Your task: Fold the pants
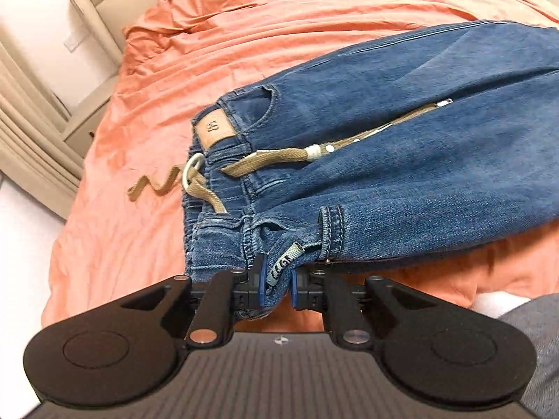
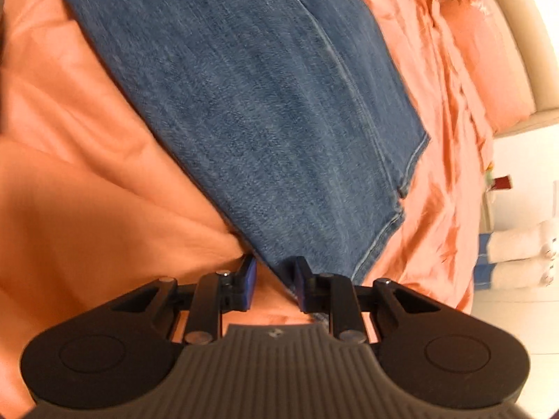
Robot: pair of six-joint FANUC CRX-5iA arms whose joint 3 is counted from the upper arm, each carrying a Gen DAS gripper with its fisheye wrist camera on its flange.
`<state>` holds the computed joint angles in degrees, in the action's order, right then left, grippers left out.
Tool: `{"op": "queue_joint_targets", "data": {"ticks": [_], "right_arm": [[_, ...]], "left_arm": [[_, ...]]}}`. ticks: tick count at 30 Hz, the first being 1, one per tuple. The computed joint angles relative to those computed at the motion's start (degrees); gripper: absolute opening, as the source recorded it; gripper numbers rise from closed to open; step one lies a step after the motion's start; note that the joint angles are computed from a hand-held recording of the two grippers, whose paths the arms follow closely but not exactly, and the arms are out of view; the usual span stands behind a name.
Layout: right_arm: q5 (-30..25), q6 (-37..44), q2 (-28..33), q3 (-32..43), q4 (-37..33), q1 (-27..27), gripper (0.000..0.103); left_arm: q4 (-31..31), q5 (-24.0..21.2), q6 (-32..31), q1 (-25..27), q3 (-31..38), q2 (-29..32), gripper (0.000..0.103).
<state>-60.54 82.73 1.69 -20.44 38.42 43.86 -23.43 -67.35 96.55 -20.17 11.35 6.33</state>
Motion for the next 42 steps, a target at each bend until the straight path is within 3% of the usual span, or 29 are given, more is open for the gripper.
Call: {"op": "queue_joint_targets", "data": {"ticks": [3,9,15,19,27,38,42], "right_arm": [[2.8,-1.5,-1.7,-2.8,2.6,-0.4,0.0],[5.1,-9.4,-5.7,-5.6,9.0,-0.5,0.0],[5.4,-17.2,-3.7,0.2,14.5,-3.3,0.0],[4.9,-20.4,2.1,8.3,15.4,-5.7,0.0],[2.8,-16.2,18.4,29.6,11.5,-10.5,0.0],[-6.3,-0.9,46.5,64.6,0.8,-14.3,0.0],[-10.0,3.5,54.1,75.4,-3.1,-15.2,0.0]], "left_arm": [[-1.5,-0.6,3.1,-0.9,0.3,-0.2,0.014],[-5.0,1.2,10.2,-2.2,-0.2,-2.3,0.014],[-5.4,1.3,13.8,-1.2,4.8,-1.7,0.013],[-5.8,-0.1,14.8,-0.2,11.5,2.5,0.013],[-2.5,-5.0,11.7,4.0,28.3,15.5,0.014],[0.4,-17.3,3.3,7.2,57.5,40.0,0.014],[1.6,-20.2,1.7,8.1,64.2,45.9,0.015]]}}
